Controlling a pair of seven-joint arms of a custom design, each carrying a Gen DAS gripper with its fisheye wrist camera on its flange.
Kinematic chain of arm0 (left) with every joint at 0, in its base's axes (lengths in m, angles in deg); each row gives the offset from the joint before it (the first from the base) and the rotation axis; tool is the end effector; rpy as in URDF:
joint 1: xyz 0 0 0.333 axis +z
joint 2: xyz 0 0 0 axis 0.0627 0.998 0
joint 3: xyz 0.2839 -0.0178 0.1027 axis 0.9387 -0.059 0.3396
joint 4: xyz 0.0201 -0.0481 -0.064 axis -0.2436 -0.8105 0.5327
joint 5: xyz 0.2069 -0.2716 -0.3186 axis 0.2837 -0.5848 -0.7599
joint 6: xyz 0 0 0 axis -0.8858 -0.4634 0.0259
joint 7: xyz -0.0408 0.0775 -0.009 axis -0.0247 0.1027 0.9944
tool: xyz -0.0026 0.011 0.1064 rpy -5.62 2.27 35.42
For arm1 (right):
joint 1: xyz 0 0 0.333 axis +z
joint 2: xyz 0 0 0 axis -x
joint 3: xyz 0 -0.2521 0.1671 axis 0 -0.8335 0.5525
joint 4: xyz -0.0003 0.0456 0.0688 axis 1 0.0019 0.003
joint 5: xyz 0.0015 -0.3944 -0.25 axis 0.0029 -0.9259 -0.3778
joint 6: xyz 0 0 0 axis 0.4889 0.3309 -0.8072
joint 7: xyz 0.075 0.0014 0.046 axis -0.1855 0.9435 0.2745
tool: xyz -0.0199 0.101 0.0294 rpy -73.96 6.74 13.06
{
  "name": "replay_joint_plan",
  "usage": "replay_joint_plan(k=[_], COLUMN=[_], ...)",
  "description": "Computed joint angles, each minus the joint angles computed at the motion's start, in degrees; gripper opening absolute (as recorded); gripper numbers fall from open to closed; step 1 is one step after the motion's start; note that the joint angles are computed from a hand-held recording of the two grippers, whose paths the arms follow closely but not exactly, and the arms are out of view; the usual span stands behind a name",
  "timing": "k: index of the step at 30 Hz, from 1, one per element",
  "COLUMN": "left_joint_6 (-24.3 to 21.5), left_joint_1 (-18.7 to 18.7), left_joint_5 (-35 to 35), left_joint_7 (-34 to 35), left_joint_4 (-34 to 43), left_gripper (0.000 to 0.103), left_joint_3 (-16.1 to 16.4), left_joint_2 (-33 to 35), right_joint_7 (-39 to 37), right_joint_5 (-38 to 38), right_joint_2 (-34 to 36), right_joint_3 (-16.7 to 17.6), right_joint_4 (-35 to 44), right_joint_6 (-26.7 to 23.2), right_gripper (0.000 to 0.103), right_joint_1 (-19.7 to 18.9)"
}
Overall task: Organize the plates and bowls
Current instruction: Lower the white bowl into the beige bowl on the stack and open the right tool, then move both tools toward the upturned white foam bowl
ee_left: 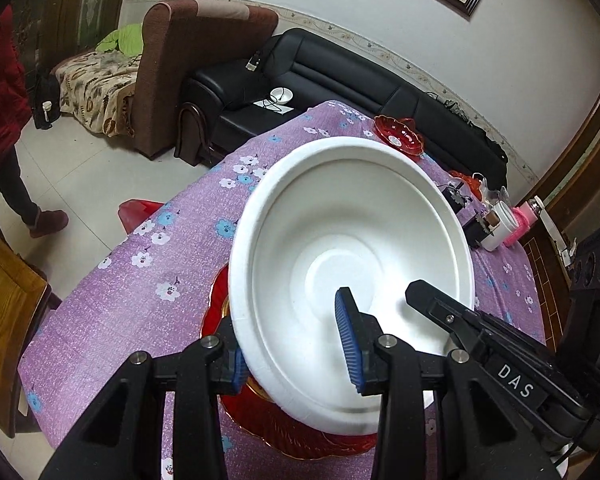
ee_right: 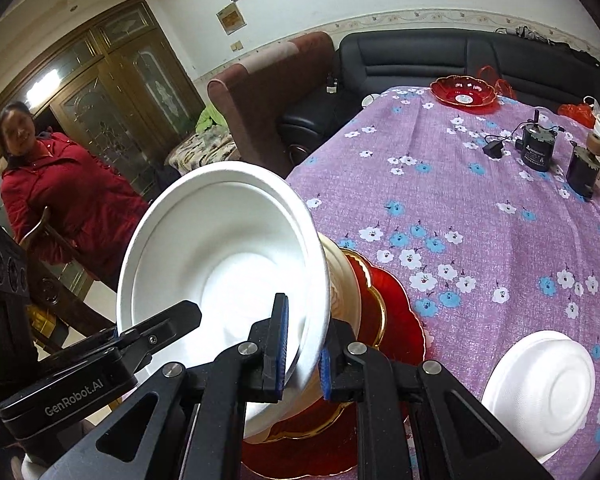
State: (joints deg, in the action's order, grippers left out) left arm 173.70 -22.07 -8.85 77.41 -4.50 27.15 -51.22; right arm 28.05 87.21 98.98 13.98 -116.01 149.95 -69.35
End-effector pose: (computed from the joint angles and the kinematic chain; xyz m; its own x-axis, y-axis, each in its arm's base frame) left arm 0.6468 -0.4049 0.4544 0.4520 -0.8217 0.3473 -0.5748 -0.5660 -0.5910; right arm 0.7477 0.4326 0.4545 0.6512 -0.6648 -0.3661 -0.6977 -0.3346 -0.6335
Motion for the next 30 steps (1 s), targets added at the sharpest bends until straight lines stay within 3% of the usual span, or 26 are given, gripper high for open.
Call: replay_joint_plan(k=[5,9,13,19,24,30], left_joint_6=[-0.2,-0.8,-6.4,-14.2,-23.4,-28.7], left_joint_1=[-0.1,-0.6,-2.5,-3.8,-6.3,-8.1], left_joint_5=[-0.1,1.6,6.6,12.7,17.8,21.2], left_joint_7=[-0.5,-1.6,-5.3,-7.2,-7.1,-6.8], left_joint_4=[0.0,0.1,0.6,1.8,4.9,6.8], left_gripper=[0.044,0.052,0.069,0.077,0.084,0.089], left_joint_3=[0.2,0.4,0.8,-0.3,-0.9,-1.2], left_joint_2=[0.2,0.0,-0.7,-1.2,0.2,1.1], right_joint_7=[0.8,-0.4,-1.7,-2.6,-3.5,-5.4], right_joint_5=[-1.1,0.8,1.3,4.0,6.1,9.2], right_joint_2=[0.4,0.2,-2.1,-2.9,-4.4,-7.0], right_joint_3=[-0.6,0.9,0.8,2.2,2.9,3.8], right_joint_4=[0.7,0.0,-3.9,-5.3,-7.6,-10.9], right_joint_6=[0.0,0.8,6.8,9.0,9.9,11.4], right_gripper=[0.019,0.045,0.061,0.065,0.065,0.067], right_joint_1=[0.6,-0.5,-0.3,-1.8,-2.8,-4.0])
